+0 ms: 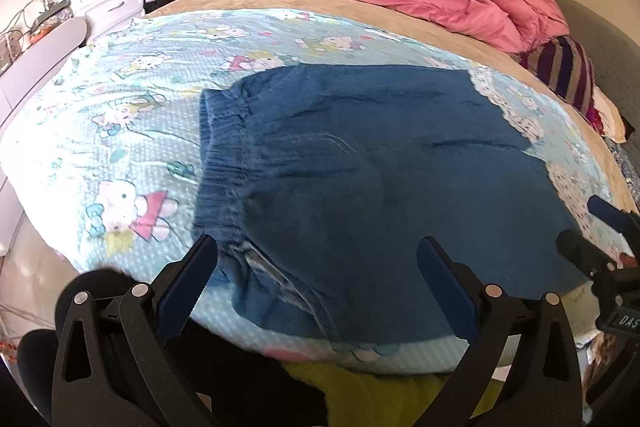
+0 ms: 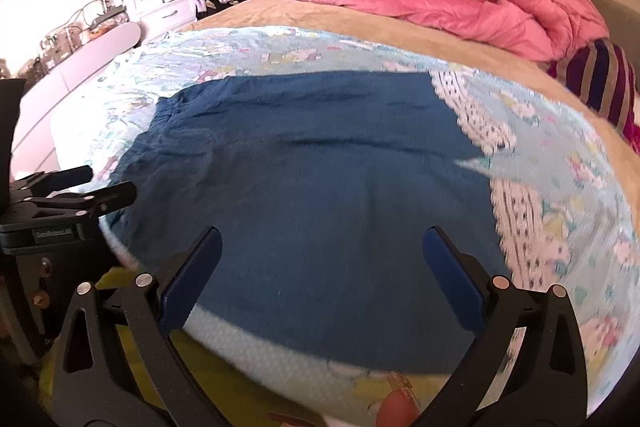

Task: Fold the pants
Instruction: 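Grasp the elastic waistband of the blue denim pants with the left tool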

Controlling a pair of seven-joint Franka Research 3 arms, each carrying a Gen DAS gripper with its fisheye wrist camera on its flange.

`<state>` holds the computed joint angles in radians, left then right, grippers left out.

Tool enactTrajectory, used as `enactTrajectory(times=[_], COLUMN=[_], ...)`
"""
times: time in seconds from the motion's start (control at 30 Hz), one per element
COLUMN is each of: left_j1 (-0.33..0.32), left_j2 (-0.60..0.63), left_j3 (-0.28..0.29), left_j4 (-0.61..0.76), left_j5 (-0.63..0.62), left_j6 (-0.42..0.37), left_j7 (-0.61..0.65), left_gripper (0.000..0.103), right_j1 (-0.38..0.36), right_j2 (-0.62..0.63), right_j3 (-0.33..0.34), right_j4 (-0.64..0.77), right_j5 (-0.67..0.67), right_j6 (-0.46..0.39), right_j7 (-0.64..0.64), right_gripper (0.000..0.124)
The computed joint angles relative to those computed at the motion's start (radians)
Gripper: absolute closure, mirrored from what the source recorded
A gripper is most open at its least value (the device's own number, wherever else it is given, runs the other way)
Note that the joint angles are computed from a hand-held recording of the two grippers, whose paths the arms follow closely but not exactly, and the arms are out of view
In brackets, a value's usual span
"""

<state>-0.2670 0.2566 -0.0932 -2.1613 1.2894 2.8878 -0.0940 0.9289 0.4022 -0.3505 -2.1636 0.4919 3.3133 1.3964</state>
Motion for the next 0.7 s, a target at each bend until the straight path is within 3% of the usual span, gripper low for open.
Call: enactTrajectory(times=[0.17, 0.33, 0.4, 0.53, 0.7], left_j1=[0.019, 0.044, 0.056, 0.059, 0.085], left_j2=[0.022, 0.052, 0.068, 0.101, 0.155], left_j3=[0.010, 0.027, 0.032, 0.065, 0.080], left_j4=[0.027, 0.055, 0.070, 0.114, 0.180], left_j5=[-0.050, -0.137, -0.192, -0.251, -0.362], left_j6=[-0.001, 0.010, 0.019, 0.018, 0.018], left_j7=[0.055, 0.133, 0.188, 0.247, 0.354], left_gripper=[0.004, 0.004, 0.004, 0.004, 0.004], right_j1=[-0.100, -0.122, -0.185, -0.220, -0.378], right_j2=[0.045, 0.105, 0.125, 0.194, 0.282], right_j3=[0.074, 0.074, 0.131, 0.149, 0.317], right_j4=[0.098, 0.201, 0.250, 0.375, 0.564], right_j5=[-0.057, -0.140, -0.174, -0.248, -0.297], right_j6=[-0.042, -0.080, -0.101, -0.165, -0.300], right_j7=[0.016, 0.049, 0.049, 0.067, 0.031], right_gripper=[0.029, 0.029, 0.029, 0.029, 0.029])
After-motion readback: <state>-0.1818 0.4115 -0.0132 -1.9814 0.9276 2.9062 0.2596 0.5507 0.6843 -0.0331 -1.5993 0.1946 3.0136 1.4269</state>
